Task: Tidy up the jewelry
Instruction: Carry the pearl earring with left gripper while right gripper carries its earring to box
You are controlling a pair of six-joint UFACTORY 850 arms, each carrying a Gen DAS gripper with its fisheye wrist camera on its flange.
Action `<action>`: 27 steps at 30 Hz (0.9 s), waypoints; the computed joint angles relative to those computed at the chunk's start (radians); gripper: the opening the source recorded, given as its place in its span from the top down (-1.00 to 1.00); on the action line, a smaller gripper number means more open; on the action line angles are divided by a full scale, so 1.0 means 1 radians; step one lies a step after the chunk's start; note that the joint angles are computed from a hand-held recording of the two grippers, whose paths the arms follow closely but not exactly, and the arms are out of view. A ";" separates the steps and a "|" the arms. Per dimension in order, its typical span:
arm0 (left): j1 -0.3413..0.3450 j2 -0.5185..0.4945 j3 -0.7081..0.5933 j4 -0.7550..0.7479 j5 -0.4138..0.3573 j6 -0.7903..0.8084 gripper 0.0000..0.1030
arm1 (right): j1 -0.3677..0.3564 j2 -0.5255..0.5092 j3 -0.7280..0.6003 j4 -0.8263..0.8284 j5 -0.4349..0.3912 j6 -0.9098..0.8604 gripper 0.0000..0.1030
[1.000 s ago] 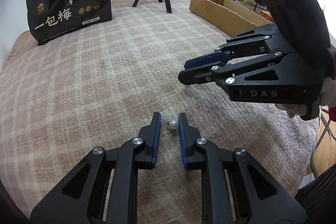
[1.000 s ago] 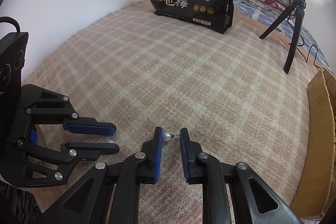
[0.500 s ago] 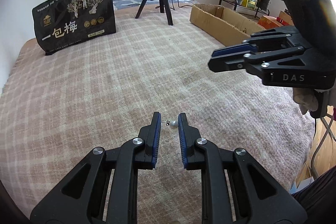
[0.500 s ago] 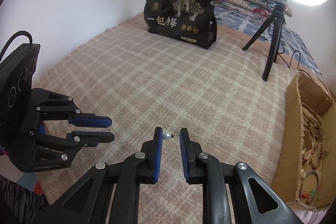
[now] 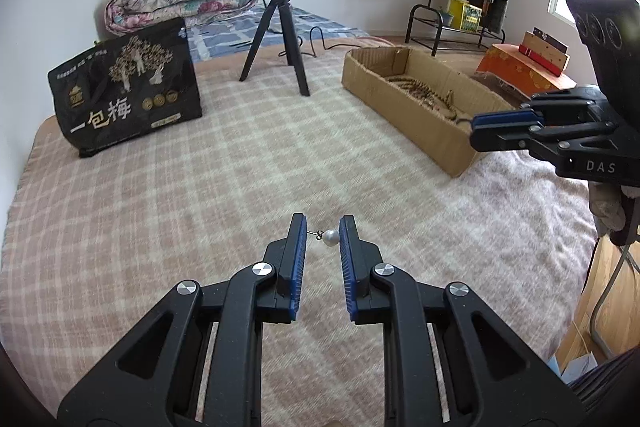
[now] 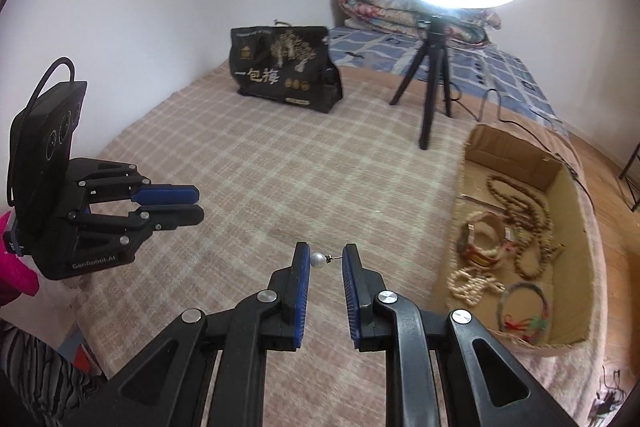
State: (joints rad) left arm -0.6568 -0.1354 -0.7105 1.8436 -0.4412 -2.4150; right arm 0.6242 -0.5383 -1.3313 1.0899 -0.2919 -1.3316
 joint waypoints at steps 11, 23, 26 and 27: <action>0.027 -0.094 -0.163 0.044 0.014 0.015 0.70 | -0.095 0.068 0.063 0.059 0.035 -0.005 0.71; 0.067 -0.251 -0.414 0.001 0.052 0.134 0.70 | -0.152 0.062 0.049 -0.023 0.062 0.093 0.71; 0.076 -0.293 -0.478 -0.056 0.062 0.210 0.70 | -0.159 0.050 0.036 -0.037 0.062 0.111 0.71; 0.078 -0.304 -0.496 -0.074 0.062 0.232 0.70 | -0.160 0.045 0.030 -0.048 0.061 0.124 0.71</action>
State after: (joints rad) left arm -0.5787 -0.4399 -1.2061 1.7699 -0.3794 -2.1831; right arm 0.4643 -0.4933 -1.3010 1.0417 -0.2308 -1.2074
